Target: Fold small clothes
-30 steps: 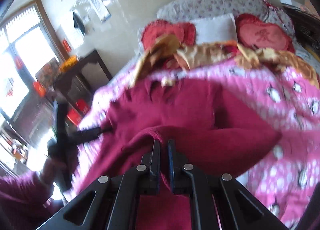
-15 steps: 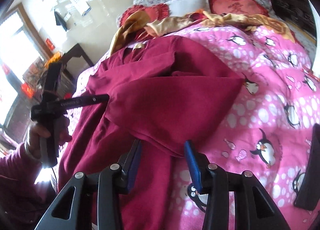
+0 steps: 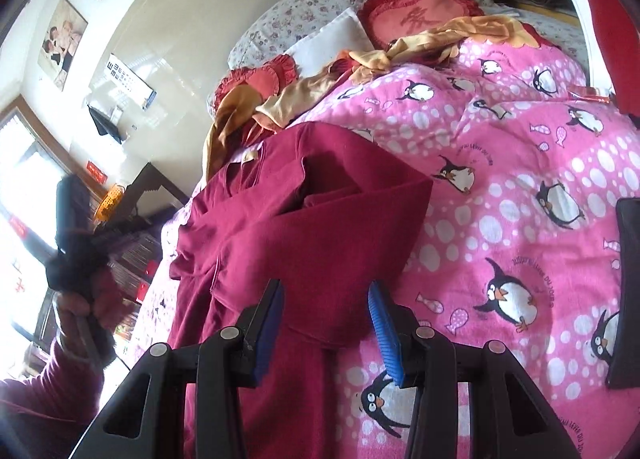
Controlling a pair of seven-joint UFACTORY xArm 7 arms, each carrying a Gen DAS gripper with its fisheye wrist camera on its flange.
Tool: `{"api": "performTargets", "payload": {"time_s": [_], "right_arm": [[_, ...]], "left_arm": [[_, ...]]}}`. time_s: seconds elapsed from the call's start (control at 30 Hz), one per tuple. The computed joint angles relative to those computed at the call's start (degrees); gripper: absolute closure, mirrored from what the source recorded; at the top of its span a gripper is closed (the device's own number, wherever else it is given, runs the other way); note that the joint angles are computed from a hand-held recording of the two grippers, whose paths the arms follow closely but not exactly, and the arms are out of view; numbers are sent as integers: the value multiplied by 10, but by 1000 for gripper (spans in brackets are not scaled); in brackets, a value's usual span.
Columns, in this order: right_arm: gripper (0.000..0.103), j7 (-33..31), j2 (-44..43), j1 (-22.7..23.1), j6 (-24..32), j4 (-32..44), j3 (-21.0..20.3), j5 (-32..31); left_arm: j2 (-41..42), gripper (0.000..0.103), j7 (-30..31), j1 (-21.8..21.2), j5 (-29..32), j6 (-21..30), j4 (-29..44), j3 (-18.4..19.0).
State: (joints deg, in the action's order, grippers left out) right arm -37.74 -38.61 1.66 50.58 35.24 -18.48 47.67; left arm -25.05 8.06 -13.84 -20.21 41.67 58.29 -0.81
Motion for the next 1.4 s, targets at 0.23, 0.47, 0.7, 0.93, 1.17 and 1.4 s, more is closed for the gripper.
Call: {"api": "performTargets", "payload": {"time_s": [0.23, 0.47, 0.7, 0.93, 1.17, 1.4], "right_arm": [[61, -8, 7, 13, -9, 0, 1, 22], [61, -3, 7, 10, 2, -6, 12, 21], [61, 6, 4, 4, -2, -12, 10, 19], [61, 0, 11, 5, -21, -3, 1, 36], [57, -17, 47, 24, -47, 27, 16, 54], [57, -29, 112, 50, -68, 74, 60, 55]], "left_arm": [[0, 38, -35, 13, 40, 34, -33, -18], [43, 38, -86, 11, 69, -3, -84, -43], [49, 93, -31, -28, -21, -1, -51, -10], [8, 93, -4, 11, -43, 15, 21, 22], [44, 93, -102, 116, 52, 22, 31, 40], [48, 93, -76, 125, 22, 36, -15, 56]]}}
